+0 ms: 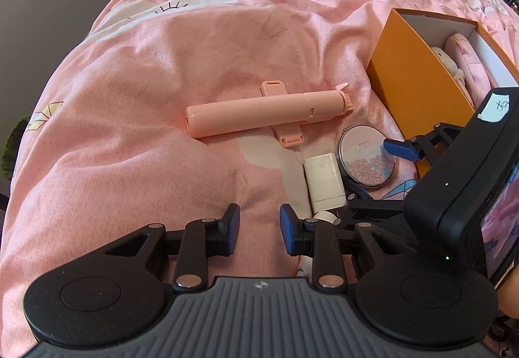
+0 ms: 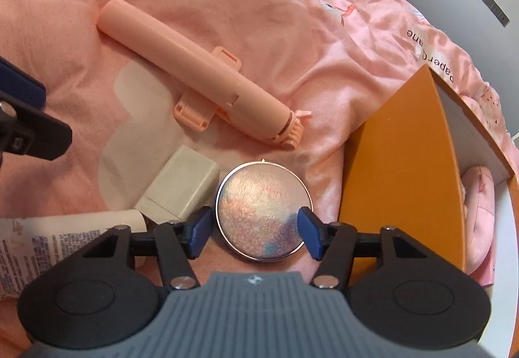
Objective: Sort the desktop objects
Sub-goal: 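Grasp the round glittery compact mirror on the bed with the right gripper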
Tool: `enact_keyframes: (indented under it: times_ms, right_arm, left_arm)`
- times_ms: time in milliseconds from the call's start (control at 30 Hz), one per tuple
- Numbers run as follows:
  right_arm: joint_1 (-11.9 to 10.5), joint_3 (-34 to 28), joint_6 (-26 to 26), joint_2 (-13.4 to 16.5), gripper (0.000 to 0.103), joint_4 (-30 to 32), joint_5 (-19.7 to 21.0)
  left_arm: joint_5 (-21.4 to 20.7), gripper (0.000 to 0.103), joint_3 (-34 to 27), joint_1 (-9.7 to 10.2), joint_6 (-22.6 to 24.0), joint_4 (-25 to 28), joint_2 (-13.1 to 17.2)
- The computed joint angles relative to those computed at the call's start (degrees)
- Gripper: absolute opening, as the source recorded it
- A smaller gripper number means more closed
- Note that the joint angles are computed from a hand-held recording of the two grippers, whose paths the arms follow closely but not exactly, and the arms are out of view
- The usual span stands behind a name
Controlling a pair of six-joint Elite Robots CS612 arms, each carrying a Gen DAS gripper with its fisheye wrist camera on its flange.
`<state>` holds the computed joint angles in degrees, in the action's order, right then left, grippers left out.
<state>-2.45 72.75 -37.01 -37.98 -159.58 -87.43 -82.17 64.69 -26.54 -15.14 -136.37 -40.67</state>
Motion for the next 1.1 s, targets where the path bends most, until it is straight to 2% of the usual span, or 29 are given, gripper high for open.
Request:
enact_keyframes:
  times_ms: [67, 233, 400, 500, 633, 800, 933, 1100]
  right_arm:
    - [-0.1, 0.0, 0.3, -0.2, 0.053, 0.6, 0.7]
    - [-0.4, 1.0, 1.0, -1.1, 0.029, -1.2, 2.8]
    - [-0.5, 1.4, 0.2, -1.4, 0.017, -5.4, 2.4]
    - [-0.1, 0.5, -0.1, -0.5, 0.016, -7.8, -1.4]
    - [-0.2, -1.6, -0.4, -0.1, 0.022, -1.2, 0.4]
    - [-0.5, -1.7, 0.1, -0.1, 0.02, -1.3, 1.2]
    - [-1.2, -1.4, 2.0, -0.9, 0.015, -1.0, 3.8]
    - [-2.6, -1.0, 4.1, -2.3, 0.013, 1.8, 10.0]
  left_arm:
    - [-0.3, 0.032, 0.2, 0.03, -0.7, -0.6, -0.1]
    - [-0.1, 0.032, 0.2, -0.05, -1.6, -1.4, 0.0]
    - [-0.7, 0.032, -0.2, 0.01, -2.6, -2.4, 0.4]
    - [-1.0, 0.032, -0.5, 0.05, -3.3, -2.8, 0.6]
    - [-1.2, 0.032, -0.8, 0.16, -4.1, -2.7, 0.9]
    - [-2.0, 0.032, -0.5, 0.25, -4.2, -3.8, 0.8]
    - [-3.1, 0.032, -0.9, 0.27, -4.3, -4.0, 1.0]
    - [-4.4, 0.032, -1.8, 0.26, -4.5, -3.9, 1.3]
